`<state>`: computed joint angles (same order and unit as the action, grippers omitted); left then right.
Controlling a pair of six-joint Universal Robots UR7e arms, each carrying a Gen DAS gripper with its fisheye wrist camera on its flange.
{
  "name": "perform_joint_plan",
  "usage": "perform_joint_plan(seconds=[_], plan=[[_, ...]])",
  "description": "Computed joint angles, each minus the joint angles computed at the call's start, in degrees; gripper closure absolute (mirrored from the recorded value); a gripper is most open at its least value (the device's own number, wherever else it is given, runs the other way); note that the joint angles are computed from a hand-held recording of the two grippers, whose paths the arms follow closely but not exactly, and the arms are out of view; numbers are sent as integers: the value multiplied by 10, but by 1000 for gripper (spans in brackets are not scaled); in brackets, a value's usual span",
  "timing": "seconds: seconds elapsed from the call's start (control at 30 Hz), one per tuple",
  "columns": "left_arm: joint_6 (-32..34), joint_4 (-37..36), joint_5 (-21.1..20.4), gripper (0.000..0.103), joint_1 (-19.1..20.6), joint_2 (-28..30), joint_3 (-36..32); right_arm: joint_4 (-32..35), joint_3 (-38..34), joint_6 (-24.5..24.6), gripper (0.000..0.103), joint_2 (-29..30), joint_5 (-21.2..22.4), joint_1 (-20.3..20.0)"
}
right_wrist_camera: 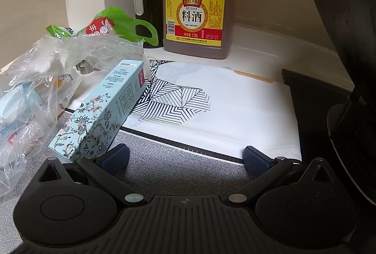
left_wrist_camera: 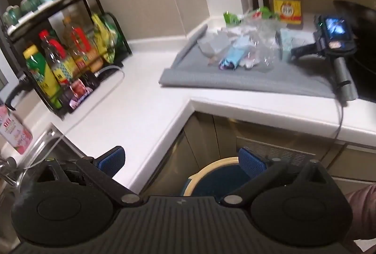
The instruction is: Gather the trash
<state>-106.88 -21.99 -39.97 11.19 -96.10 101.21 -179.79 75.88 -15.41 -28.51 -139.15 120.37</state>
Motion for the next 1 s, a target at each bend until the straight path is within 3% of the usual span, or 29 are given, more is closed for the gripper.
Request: perform_joint_plan(seconds=[0.23,0.43,0.87,1.0], plan=[[49,-49,15,0,73,7,-6,0,0,0,0,0,0,0],[98,-92,33,0,113,9,-7,0,0,0,0,0,0,0],[122,-107,39,0,149,0,-4,1,0,1,0,0,0,0],[127,-129,61,0,153,-8,-1,1,0,1,0,0,0,0]])
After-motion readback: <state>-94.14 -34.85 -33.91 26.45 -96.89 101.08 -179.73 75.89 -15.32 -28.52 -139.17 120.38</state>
